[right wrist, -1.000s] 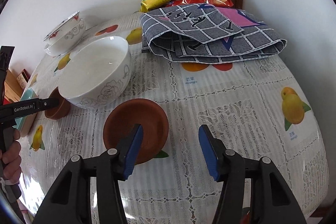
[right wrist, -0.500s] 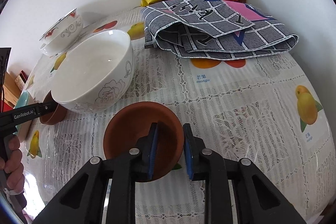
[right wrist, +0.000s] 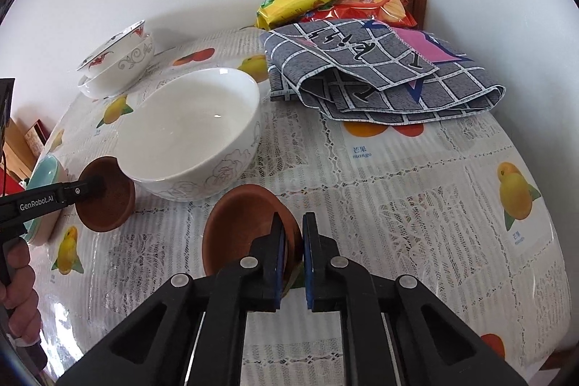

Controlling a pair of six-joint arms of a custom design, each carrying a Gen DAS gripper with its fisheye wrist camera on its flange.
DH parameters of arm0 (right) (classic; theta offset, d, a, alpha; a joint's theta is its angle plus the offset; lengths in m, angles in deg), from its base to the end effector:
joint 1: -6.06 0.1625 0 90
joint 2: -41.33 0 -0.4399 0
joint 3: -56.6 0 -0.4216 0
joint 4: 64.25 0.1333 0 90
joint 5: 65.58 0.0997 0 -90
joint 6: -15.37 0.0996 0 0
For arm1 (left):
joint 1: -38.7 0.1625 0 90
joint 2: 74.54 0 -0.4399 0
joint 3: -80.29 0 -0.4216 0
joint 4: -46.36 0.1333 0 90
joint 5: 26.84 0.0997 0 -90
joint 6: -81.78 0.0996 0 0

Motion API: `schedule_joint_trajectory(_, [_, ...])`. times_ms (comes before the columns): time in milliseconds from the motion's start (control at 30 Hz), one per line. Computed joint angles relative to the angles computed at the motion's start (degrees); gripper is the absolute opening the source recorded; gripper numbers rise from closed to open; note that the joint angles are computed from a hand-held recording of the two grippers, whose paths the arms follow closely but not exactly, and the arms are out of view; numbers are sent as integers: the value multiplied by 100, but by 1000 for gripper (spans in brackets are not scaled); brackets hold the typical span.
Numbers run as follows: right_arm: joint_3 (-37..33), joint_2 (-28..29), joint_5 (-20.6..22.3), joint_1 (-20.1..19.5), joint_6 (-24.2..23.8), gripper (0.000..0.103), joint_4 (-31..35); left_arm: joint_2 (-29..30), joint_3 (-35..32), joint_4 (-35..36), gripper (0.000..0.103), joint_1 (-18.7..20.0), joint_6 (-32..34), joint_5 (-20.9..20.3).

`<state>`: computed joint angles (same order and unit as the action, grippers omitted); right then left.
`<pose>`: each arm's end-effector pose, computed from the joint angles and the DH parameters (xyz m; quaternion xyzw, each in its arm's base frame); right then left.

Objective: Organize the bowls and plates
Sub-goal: 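Close the right gripper on a brown saucer rim while the left gripper grasps another saucer, then carry the brown saucer with the right gripper over the white plate while the left gripper holds its saucer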

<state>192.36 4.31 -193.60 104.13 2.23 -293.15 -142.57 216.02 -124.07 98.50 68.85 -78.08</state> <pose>0.1294 -0.3998 0.0150 0.0535 -0.8934 0.3108 0.3200 -0.0517 -0.4778 0.1266 0.1044 0.9324 -0.2185 0.2683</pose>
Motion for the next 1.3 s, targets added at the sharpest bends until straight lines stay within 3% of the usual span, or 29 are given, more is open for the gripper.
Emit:
schedule_joint_trajectory(167, [23,-12,-115,179,297,9,179,-351,221,-62,9,-59,17,-155])
schedule_joint_trajectory(433, [122,-130,-553,671,624,9,-54,-927,407,69,9,-199,145,-130])
schedule_joint_trajectory(733, [66,-371,-858,1083,622,9,-24,-1397,463,184,9,-419,139,-96])
schedule_joint_trajectory(1300, [-151,-358,-872,1163,642,9,207,-1550,469,262,9,-358,122,-66])
